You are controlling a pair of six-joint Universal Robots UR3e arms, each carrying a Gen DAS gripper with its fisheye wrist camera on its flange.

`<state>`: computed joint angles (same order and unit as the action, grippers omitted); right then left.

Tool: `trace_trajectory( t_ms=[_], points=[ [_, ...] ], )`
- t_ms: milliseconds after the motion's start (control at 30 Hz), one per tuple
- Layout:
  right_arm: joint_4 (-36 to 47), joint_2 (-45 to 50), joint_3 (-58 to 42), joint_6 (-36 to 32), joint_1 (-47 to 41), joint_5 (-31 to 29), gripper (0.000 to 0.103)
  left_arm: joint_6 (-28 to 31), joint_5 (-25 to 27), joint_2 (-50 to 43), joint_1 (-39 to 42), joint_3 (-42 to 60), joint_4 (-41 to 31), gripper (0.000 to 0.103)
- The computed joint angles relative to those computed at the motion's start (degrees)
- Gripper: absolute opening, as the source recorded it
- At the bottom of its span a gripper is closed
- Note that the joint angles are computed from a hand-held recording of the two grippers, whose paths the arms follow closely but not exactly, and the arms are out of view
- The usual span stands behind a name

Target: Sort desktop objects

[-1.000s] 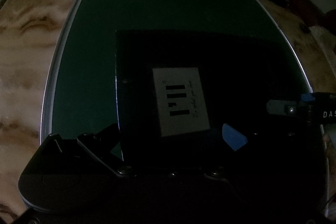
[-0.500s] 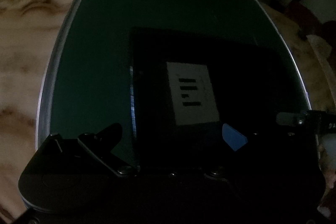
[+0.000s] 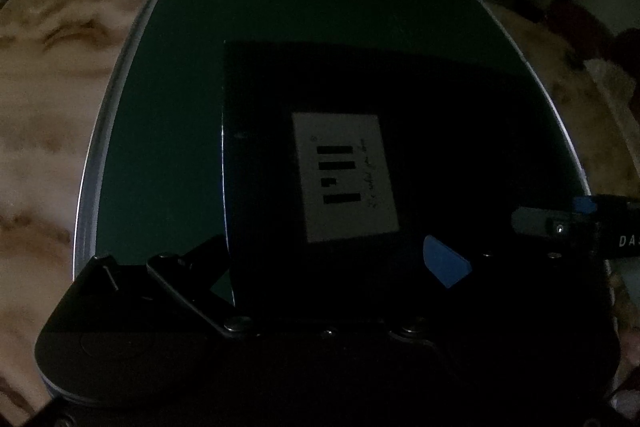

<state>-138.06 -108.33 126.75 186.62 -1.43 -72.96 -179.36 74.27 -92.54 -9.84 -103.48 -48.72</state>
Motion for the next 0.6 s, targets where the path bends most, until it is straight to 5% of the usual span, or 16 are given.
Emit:
trace_trajectory(
  t_ms=[600],
  points=[
    [0.8, -4.5, 7.0, -2.2, -5.1, 5.3, 0.103, 1.5, -1.8, 2.0, 1.9, -4.7, 0.9, 0.103]
  ],
)
